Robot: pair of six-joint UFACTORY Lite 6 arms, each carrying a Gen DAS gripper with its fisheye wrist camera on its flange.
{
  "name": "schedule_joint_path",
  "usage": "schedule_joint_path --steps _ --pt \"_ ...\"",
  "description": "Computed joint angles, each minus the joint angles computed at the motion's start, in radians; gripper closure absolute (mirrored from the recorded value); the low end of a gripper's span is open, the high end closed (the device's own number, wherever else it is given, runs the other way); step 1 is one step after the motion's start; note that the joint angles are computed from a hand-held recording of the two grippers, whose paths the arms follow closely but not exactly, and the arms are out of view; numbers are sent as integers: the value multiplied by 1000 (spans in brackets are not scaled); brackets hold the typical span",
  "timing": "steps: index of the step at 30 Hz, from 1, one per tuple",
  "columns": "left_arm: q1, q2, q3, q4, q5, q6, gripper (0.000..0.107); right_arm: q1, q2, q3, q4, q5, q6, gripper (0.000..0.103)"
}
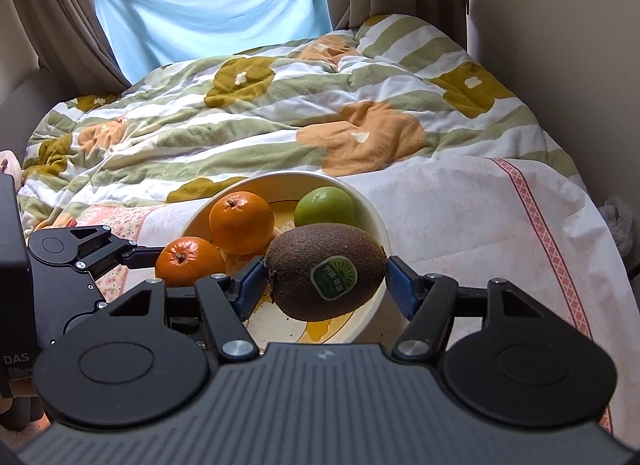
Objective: Organize fruits
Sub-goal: 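Lower the orange and kiwi into the white bowl and open both grippers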
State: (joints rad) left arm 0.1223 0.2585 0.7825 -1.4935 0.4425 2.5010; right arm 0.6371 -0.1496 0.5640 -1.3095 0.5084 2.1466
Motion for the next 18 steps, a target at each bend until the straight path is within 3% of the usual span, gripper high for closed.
schedule_joint_path --steps 6,8,9,18 --pt "-11 38 11 -16 1 35 40 -6 18 4 -11 -2 23 23" --pt "-2 20 -6 -46 21 75 23 -6 12 0 -7 2 23 23" --pt "6 7 -16 -57 35 90 10 -5 9 0 -2 4 19 23" --pt "124 -107 -65 90 118 -69 8 -13 -30 -10 46 6 -75 23"
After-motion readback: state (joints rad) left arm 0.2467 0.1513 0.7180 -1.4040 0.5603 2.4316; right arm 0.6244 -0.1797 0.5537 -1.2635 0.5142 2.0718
